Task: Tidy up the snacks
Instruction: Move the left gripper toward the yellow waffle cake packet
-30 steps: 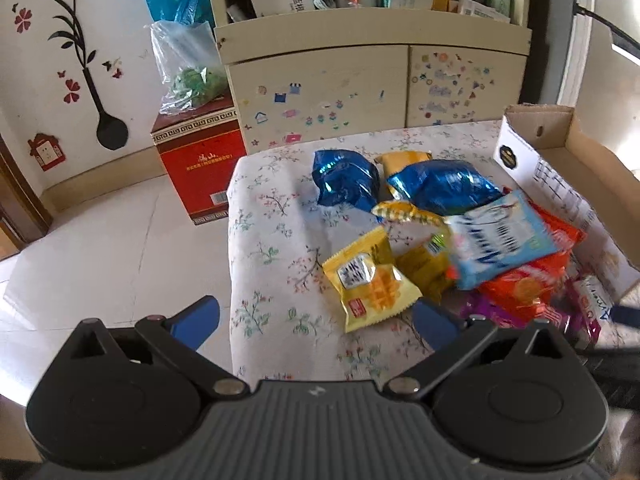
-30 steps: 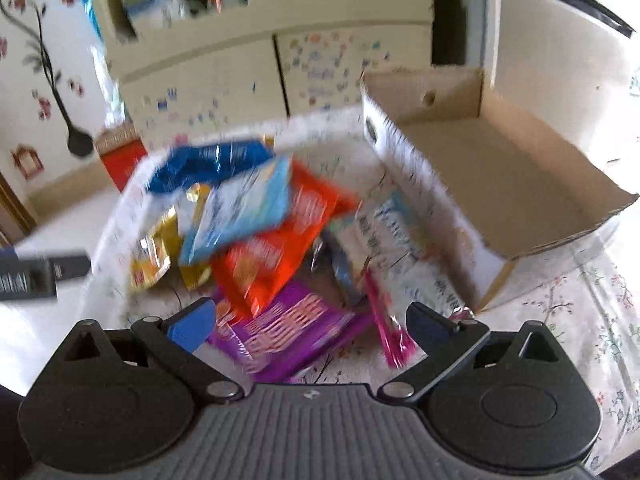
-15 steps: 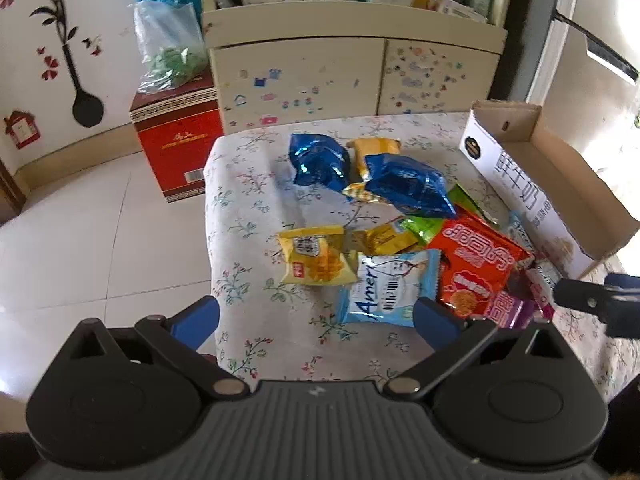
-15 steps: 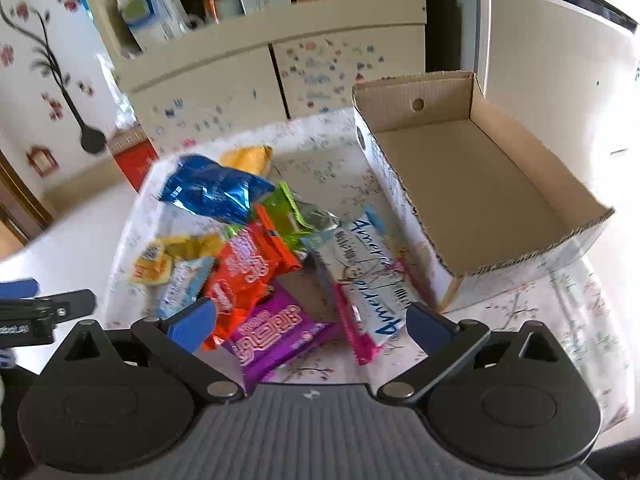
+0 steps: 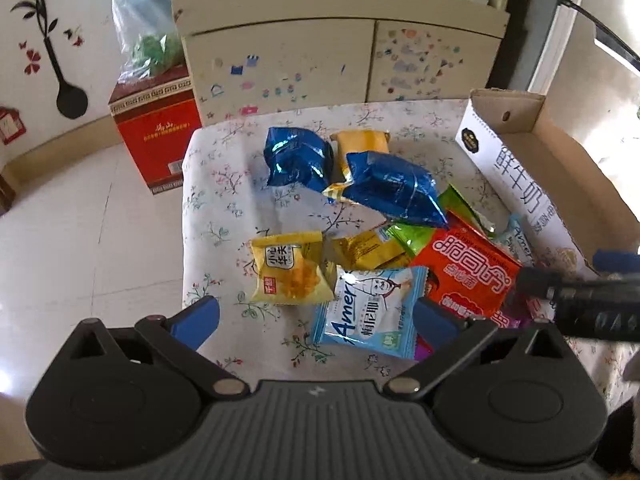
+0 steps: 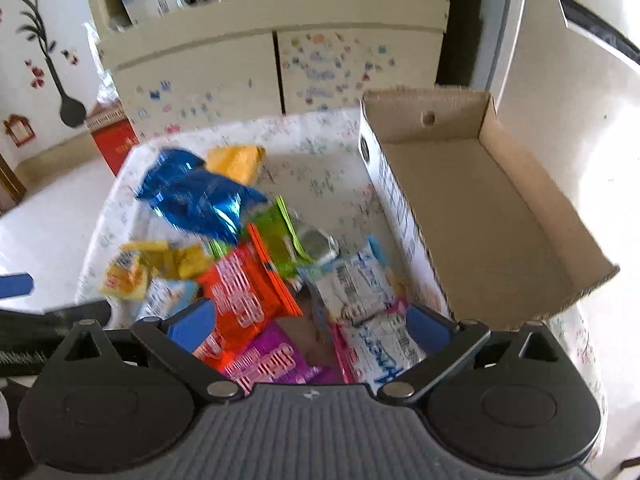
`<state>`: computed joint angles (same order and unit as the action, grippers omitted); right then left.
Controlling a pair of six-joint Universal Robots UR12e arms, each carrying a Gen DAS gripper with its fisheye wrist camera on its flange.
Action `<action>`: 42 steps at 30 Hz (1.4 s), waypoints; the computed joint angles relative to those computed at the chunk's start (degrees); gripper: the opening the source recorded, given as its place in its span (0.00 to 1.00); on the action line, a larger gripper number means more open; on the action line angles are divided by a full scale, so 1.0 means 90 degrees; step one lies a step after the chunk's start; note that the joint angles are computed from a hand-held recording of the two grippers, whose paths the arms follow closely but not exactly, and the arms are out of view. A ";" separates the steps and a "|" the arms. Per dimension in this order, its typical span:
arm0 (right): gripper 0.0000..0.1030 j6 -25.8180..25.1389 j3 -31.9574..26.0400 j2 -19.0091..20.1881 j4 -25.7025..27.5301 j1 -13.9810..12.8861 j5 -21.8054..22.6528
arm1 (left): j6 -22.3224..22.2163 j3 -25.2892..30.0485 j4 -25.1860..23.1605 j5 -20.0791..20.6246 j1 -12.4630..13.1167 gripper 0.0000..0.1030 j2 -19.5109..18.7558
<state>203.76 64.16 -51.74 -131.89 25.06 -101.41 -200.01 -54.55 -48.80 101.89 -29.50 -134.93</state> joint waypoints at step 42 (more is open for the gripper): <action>1.00 -0.0211 -0.0092 0.0127 0.0215 0.0063 -0.0186 | 0.0239 0.0558 -0.0530 0.0889 -0.0206 0.94 -0.0377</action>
<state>201.86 63.33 -50.60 -129.96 25.63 -103.09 -197.86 -49.53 -53.58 109.89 -31.35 -138.33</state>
